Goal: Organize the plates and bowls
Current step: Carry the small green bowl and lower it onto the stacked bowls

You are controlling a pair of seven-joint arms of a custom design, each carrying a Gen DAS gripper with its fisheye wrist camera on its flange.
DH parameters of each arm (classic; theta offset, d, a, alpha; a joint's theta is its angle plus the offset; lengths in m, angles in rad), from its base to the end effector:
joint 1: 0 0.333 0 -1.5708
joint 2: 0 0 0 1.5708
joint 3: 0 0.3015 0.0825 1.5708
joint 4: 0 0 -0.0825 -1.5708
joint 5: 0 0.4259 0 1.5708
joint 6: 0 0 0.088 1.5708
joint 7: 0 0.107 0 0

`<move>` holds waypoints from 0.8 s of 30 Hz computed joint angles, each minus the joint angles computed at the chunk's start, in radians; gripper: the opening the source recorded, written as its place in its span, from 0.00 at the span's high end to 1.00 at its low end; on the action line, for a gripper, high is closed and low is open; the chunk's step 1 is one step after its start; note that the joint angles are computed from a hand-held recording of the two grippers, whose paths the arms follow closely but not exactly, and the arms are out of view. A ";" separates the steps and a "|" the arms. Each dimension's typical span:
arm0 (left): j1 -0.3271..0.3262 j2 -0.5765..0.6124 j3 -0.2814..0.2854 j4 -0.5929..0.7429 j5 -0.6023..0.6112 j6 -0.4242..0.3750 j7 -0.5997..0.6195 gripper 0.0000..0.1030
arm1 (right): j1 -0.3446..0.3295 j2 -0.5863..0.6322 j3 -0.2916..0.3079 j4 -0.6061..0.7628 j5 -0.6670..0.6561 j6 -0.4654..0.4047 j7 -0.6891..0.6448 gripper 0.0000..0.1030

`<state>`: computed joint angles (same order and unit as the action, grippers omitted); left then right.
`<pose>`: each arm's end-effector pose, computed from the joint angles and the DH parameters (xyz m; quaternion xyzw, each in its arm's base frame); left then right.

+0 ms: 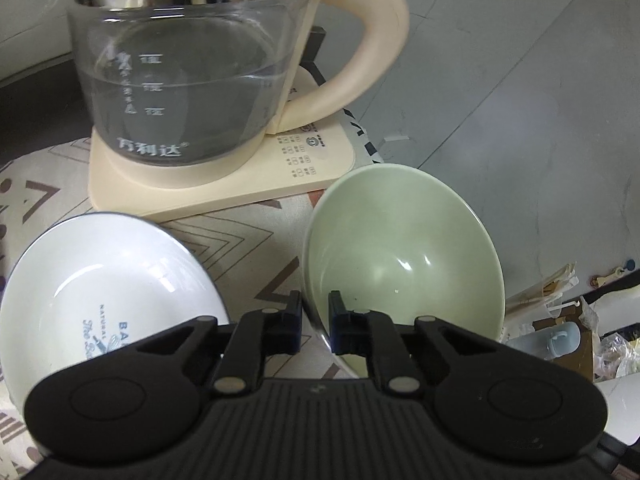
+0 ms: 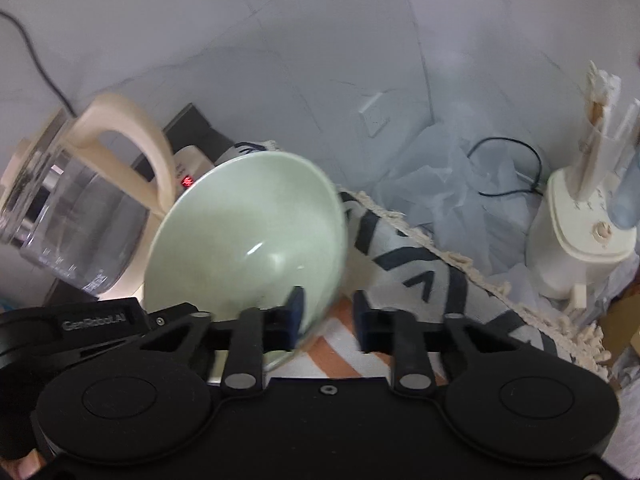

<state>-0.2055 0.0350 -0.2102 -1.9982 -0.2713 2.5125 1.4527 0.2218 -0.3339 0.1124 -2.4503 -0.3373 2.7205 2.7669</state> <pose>0.5851 -0.2548 0.4611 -0.6428 0.7211 -0.2572 0.0238 0.4854 0.1827 0.4530 -0.4466 0.8367 -0.1350 0.2869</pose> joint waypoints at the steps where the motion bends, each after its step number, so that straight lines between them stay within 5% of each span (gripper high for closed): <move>1: 0.000 -0.008 0.000 -0.007 -0.004 0.003 0.003 0.89 | -0.002 0.000 0.008 0.008 -0.013 -0.019 -0.004 0.81; 24: 0.004 -0.268 0.006 -0.191 -0.027 0.027 -0.026 0.89 | 0.025 -0.178 0.040 -0.075 -0.020 -0.016 -0.022 0.81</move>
<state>-0.2019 -0.2333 -0.2041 -2.1894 -0.2979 2.5396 1.4271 0.2464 -0.5121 0.1521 -2.5248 -0.3574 2.7044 2.7453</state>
